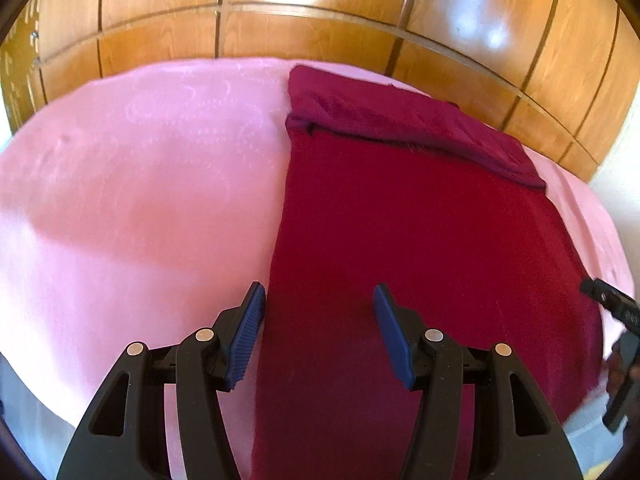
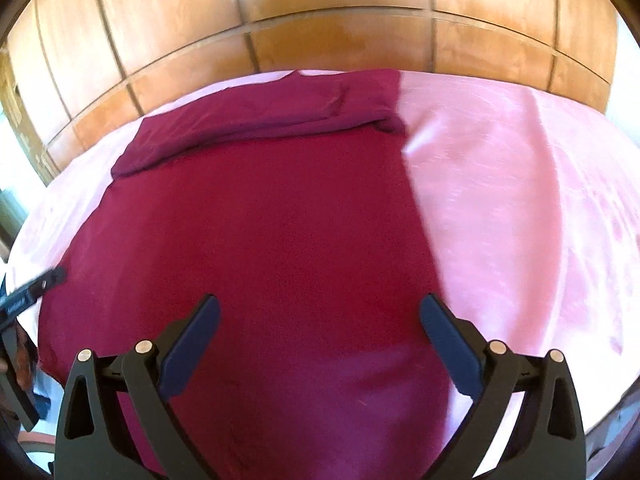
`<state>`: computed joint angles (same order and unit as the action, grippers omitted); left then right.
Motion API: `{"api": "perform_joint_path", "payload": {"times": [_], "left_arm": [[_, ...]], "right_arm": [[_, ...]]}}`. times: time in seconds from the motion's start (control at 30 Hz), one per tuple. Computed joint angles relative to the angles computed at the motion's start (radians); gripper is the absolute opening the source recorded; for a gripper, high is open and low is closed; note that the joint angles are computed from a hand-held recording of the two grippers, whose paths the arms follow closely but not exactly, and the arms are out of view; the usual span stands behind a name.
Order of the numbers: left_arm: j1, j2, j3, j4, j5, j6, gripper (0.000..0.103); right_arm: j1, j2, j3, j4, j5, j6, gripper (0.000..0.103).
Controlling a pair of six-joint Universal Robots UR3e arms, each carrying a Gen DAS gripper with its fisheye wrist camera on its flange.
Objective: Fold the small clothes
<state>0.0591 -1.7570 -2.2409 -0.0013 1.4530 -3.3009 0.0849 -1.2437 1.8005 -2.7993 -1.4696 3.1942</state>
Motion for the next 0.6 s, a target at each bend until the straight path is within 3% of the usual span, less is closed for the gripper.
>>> {"api": "perform_joint_path", "payload": {"times": [0.07,0.13,0.23,0.37,0.4,0.47,0.5,0.6], "left_arm": [[0.025,0.056,-0.068,-0.003,-0.030,0.028,0.055],[0.042,0.099,-0.117,-0.006,-0.055,0.044,0.055],[0.062,0.162,-0.181,-0.028,-0.101,0.070,0.053],[0.066,0.180,-0.222,-0.039,-0.123,0.078,0.038],[0.067,0.179,-0.221,-0.047,-0.131,0.086,0.026],[0.080,0.194,-0.220,-0.073,-0.163,0.100,0.013],[0.099,0.220,-0.227,-0.096,-0.202,0.116,0.012],[0.147,0.294,-0.224,-0.168,-0.284,0.155,0.011]], "right_arm": [[-0.024,-0.046,0.053,0.008,-0.003,-0.005,0.095],[-0.060,-0.100,0.118,0.036,0.014,-0.015,0.082],[-0.097,-0.169,0.203,0.065,0.032,-0.035,0.071],[-0.124,-0.267,0.285,0.124,0.045,-0.066,0.053],[-0.131,-0.288,0.294,0.161,0.063,-0.082,0.043],[-0.134,-0.310,0.298,0.215,0.091,-0.115,0.022],[-0.144,-0.320,0.291,0.259,0.126,-0.131,0.009],[-0.181,-0.349,0.265,0.325,0.227,-0.141,0.008]]}}
